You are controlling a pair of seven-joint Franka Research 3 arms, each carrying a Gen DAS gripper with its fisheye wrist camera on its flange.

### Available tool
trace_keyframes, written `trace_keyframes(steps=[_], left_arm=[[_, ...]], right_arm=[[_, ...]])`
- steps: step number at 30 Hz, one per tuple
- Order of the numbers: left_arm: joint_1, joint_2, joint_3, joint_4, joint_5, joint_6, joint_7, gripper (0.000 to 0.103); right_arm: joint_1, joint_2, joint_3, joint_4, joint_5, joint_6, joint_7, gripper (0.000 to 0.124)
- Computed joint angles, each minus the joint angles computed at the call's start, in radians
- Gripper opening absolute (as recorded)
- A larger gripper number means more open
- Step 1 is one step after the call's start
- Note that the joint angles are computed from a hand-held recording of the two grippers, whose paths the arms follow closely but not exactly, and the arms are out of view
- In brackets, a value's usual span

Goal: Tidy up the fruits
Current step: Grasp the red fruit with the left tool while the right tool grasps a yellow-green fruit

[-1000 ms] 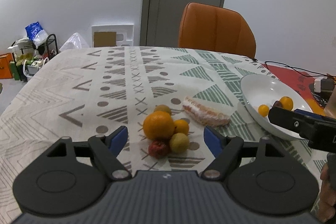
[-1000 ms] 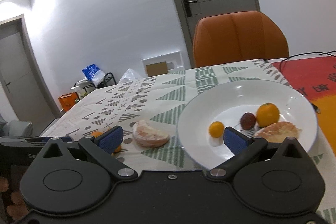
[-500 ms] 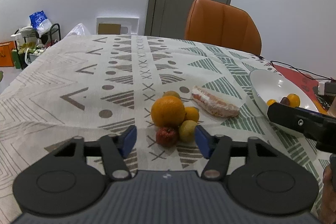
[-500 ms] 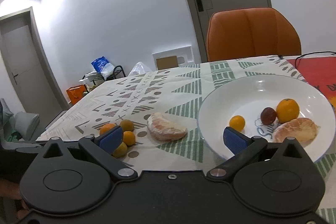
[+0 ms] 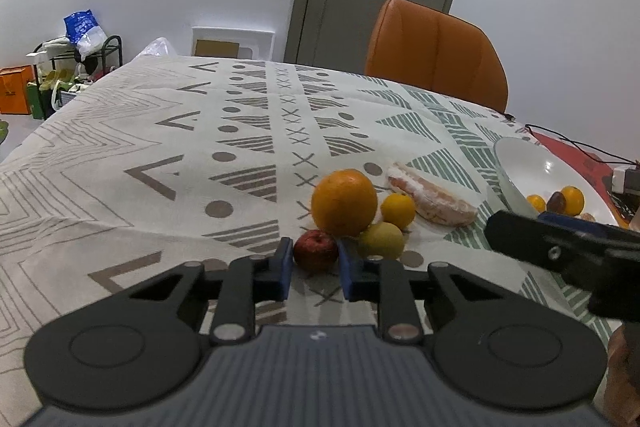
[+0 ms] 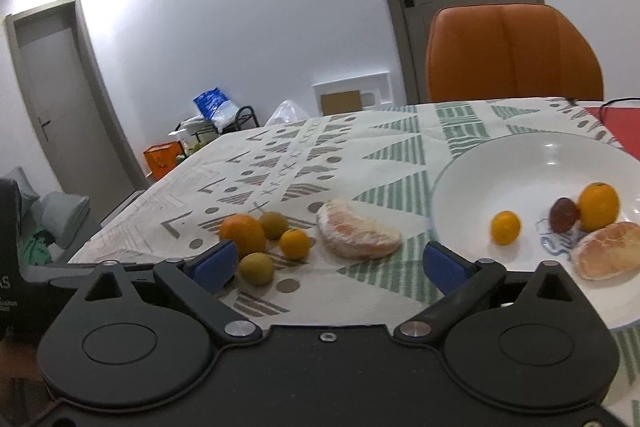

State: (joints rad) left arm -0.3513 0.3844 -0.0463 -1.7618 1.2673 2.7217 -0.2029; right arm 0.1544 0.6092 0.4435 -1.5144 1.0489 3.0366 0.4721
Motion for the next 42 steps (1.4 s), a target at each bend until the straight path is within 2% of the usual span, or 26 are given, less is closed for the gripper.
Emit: trace_keyframes(steps=[12, 22, 23, 24, 25, 26, 28, 31, 42], left_arm=[[0.019, -0.051, -0.006, -0.054, 0.048, -0.014, -0.069, 0.022], [0.048, -0.095, -0.026, -0.098, 0.09, -0.035, -0.126, 0.022], [0.051, -0.098, -0.028, -0.101, 0.095, -0.035, -0.13, 0.022], [0.054, -0.101, -0.029, -0.104, 0.099, -0.036, -0.134, 0.022], [0.057, -0.103, -0.031, -0.105, 0.101, -0.037, -0.136, 0.022], [0.059, -0.106, -0.033, -0.107, 0.103, -0.037, -0.136, 0.022], [0.062, -0.11, -0.038, -0.109, 0.106, -0.041, -0.135, 0.022], [0.064, -0.11, -0.043, -0.107, 0.112, -0.041, -0.133, 0.022], [0.04, -0.064, -0.046, -0.027, 0.117, -0.025, -0.079, 0.022]], right_arm=[[0.073, 0.035, -0.066, 0.053, -0.128, -0.089, 0.104, 0.064], [0.123, 0.089, -0.106, 0.128, -0.267, -0.146, 0.221, 0.056], [0.127, 0.095, -0.108, 0.136, -0.28, -0.151, 0.231, 0.052], [0.134, 0.102, -0.115, 0.146, -0.297, -0.159, 0.243, 0.033], [0.144, 0.106, -0.128, 0.154, -0.319, -0.174, 0.264, 0.024], [0.156, 0.106, -0.147, 0.159, -0.342, -0.188, 0.295, 0.025], [0.144, 0.097, -0.132, 0.143, -0.341, -0.169, 0.304, 0.024], [0.104, 0.078, -0.083, 0.112, -0.312, -0.151, 0.256, 0.024], [0.034, 0.012, -0.034, 0.029, -0.21, -0.063, 0.173, 0.025]])
